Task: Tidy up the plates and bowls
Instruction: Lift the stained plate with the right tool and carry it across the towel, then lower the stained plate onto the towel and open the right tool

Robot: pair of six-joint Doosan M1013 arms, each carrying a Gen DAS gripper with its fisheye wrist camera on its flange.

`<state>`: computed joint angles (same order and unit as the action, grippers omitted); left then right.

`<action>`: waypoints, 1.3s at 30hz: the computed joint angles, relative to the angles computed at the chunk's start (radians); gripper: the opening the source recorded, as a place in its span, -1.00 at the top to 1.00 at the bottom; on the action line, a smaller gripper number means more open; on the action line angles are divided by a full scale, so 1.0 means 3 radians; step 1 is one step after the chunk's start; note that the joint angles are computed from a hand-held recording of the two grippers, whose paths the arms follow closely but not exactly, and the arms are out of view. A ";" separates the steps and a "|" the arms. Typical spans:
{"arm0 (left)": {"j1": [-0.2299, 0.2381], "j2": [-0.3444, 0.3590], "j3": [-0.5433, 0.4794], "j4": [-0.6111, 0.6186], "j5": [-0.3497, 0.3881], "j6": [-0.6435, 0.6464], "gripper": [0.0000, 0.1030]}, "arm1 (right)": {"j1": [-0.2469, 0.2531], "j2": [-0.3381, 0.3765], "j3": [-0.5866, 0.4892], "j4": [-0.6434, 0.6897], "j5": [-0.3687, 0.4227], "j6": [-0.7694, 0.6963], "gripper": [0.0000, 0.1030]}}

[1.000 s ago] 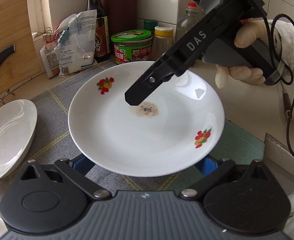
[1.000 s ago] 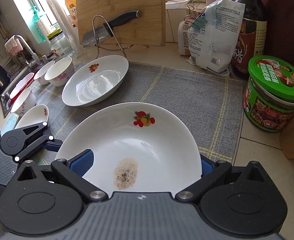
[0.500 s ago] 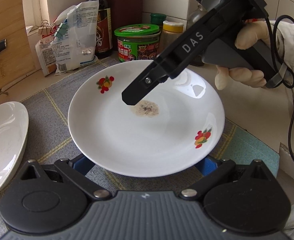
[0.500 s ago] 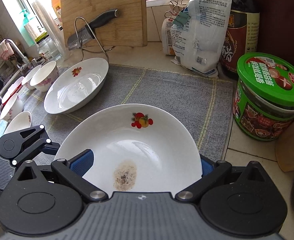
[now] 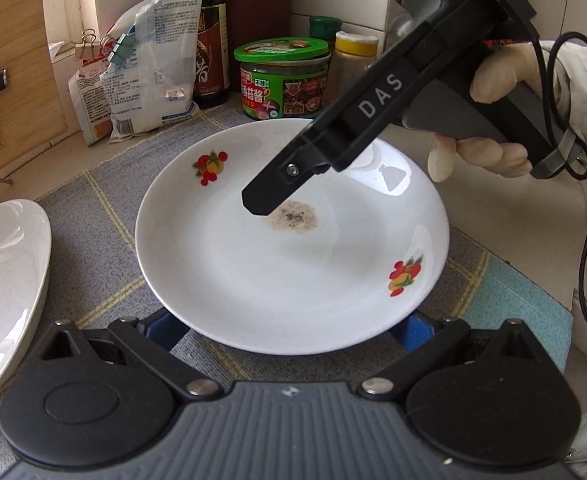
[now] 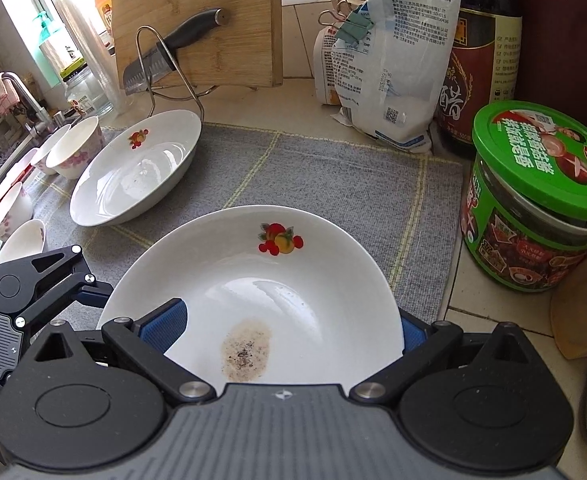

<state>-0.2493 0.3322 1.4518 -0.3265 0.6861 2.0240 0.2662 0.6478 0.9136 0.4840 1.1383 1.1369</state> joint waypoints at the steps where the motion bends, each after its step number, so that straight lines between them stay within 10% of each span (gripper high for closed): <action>1: -0.0001 0.0001 0.0002 0.0003 0.0001 0.0003 -0.98 | 0.0000 -0.0001 0.0005 -0.0002 -0.0004 0.0005 -1.00; 39: -0.0042 -0.0215 0.0216 0.0275 -0.0106 -0.0299 -0.98 | 0.0116 -0.0324 0.0409 -0.0470 -0.0638 0.0057 -1.00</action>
<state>-0.2618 0.2676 1.5166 -0.2440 0.6542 1.9344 0.3009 0.5507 1.0363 0.3429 0.9469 1.1540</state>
